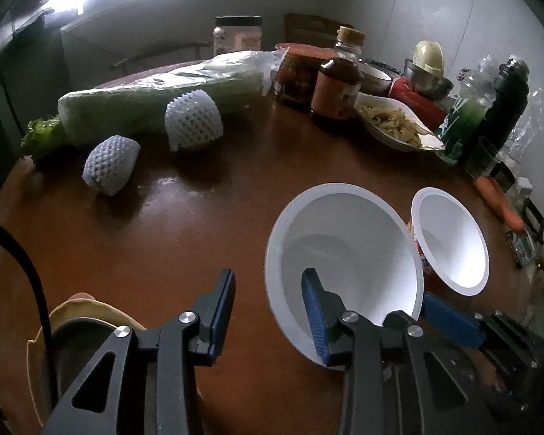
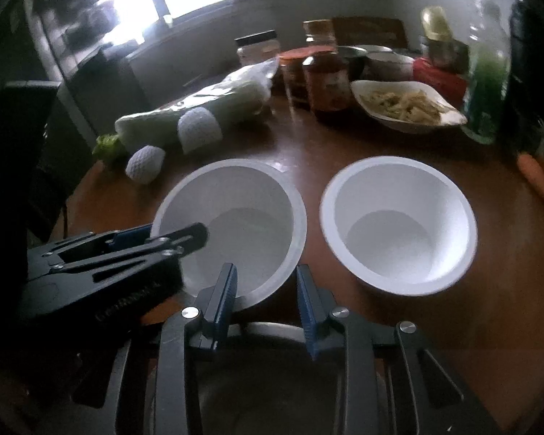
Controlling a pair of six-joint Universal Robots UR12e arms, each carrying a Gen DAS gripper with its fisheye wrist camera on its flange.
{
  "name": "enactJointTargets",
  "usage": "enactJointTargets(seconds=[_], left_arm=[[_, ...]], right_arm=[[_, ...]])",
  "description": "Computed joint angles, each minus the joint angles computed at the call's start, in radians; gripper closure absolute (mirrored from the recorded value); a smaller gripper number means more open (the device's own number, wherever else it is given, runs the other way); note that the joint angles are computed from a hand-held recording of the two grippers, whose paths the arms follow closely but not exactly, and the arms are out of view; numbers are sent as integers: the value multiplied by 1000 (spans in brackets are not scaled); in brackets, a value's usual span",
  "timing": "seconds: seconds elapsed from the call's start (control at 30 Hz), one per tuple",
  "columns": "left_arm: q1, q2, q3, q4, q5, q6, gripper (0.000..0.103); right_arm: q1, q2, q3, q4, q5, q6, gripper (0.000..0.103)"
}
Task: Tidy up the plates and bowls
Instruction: 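Move the left gripper to a white paper bowl rim and close, then lift the white paper bowl with the left gripper toward the steel bowl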
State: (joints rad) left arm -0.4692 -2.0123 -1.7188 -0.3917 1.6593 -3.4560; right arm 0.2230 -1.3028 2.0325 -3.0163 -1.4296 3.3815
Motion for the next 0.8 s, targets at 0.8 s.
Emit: enactJointTargets(seconds=[0.8], left_arm=[[6,13,-27,43,-11,-8,72]], right_arm=[[14,13,-16,-27,-2,-39,84]])
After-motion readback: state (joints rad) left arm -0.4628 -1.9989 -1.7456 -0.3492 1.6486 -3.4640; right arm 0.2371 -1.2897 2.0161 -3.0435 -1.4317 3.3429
